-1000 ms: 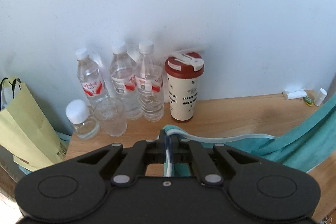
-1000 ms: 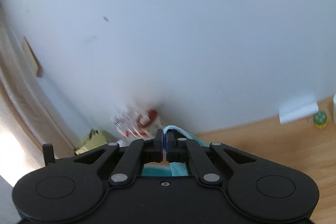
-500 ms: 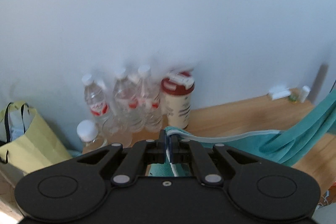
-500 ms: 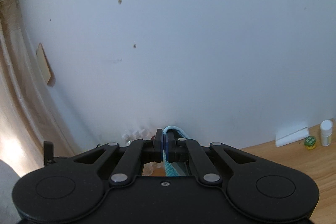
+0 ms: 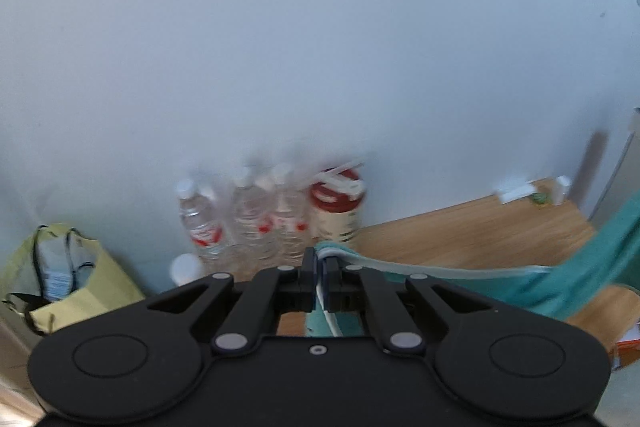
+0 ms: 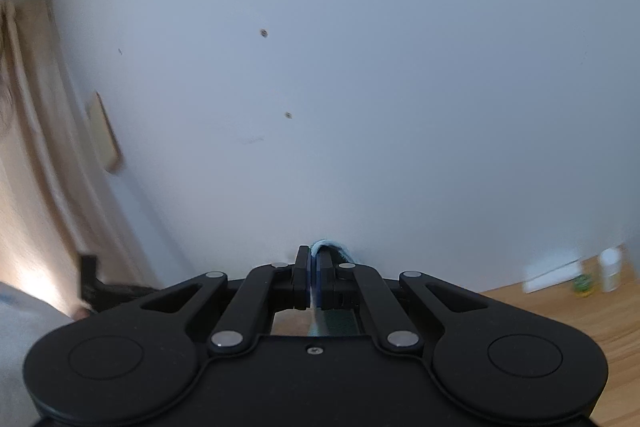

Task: Fold towel
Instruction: 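Raise both tools holding the towel edges to shake it out, then lower the towel onto the table and open both tools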

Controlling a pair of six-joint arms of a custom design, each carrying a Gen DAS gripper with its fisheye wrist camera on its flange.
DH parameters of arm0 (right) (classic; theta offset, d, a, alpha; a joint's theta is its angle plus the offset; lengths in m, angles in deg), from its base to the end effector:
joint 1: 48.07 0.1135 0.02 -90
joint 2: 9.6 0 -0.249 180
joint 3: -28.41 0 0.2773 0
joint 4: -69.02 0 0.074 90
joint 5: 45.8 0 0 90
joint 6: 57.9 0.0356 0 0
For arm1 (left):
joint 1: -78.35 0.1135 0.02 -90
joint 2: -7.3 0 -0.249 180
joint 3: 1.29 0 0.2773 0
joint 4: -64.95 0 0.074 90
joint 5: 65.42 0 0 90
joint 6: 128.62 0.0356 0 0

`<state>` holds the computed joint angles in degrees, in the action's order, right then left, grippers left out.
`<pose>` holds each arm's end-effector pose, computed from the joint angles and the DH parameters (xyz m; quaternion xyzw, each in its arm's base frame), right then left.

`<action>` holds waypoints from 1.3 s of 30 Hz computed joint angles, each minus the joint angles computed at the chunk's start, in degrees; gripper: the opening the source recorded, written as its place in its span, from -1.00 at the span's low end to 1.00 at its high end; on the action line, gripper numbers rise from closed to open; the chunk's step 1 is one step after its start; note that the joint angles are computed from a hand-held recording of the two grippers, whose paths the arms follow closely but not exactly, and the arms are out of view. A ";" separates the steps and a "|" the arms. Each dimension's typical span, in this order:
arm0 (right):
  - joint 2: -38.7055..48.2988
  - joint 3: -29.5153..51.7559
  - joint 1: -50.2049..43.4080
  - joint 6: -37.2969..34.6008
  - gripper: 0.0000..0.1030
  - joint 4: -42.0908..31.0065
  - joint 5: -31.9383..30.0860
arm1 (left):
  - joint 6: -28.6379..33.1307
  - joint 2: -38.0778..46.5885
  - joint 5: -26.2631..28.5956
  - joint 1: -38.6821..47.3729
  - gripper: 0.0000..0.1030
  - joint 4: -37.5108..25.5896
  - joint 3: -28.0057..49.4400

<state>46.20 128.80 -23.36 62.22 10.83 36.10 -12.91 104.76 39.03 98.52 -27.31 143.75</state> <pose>0.1648 0.0813 0.4884 -0.0066 0.7851 0.3333 0.5220 0.3002 0.1008 0.4888 0.0926 0.9121 0.0421 0.3972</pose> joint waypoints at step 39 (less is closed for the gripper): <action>30.77 -12.91 -20.74 -9.10 -0.28 2.85 -1.57 | -8.58 6.85 -20.22 -2.81 0.54 29.44 -37.70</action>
<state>76.97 115.88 -44.10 53.13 13.68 34.53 -21.49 111.62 18.81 95.71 2.13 106.05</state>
